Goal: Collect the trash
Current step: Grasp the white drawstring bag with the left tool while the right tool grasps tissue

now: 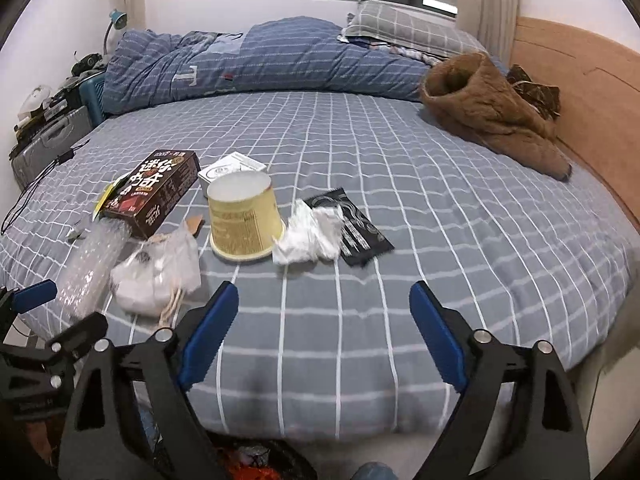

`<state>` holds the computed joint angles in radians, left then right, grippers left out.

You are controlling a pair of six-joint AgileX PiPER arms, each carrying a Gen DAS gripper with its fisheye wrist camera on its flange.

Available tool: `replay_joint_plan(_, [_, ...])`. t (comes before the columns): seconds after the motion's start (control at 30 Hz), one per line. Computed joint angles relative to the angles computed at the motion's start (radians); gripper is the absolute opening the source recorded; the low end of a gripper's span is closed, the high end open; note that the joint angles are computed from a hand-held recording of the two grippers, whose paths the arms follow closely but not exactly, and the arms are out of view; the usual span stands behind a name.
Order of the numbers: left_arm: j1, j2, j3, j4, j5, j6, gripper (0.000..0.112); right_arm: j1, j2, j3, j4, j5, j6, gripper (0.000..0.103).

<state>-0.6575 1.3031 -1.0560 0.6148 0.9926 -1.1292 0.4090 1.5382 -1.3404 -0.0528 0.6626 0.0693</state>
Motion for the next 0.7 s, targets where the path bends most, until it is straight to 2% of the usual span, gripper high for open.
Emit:
replay_joint_plan(0.17, [0.108, 0.097, -0.061, -0.099, -0.077, 0.165, 0.097, -0.004, 0.106, -0.094, 0.028, 0.001, -0.045, 0.082])
replay_joint_plan(0.4, [0.191, 0.176, -0.108, -0.161, -0.136, 0.252, 0.097, -0.01, 0.226, -0.219, 0.039, 0.025, -0.058, 0.079])
replay_joint_plan(0.7, [0.241, 0.223, -0.116, -0.228, -0.178, 0.326, 0.097, -0.024, 0.38, -0.384, 0.068, 0.105, -0.076, 0.068])
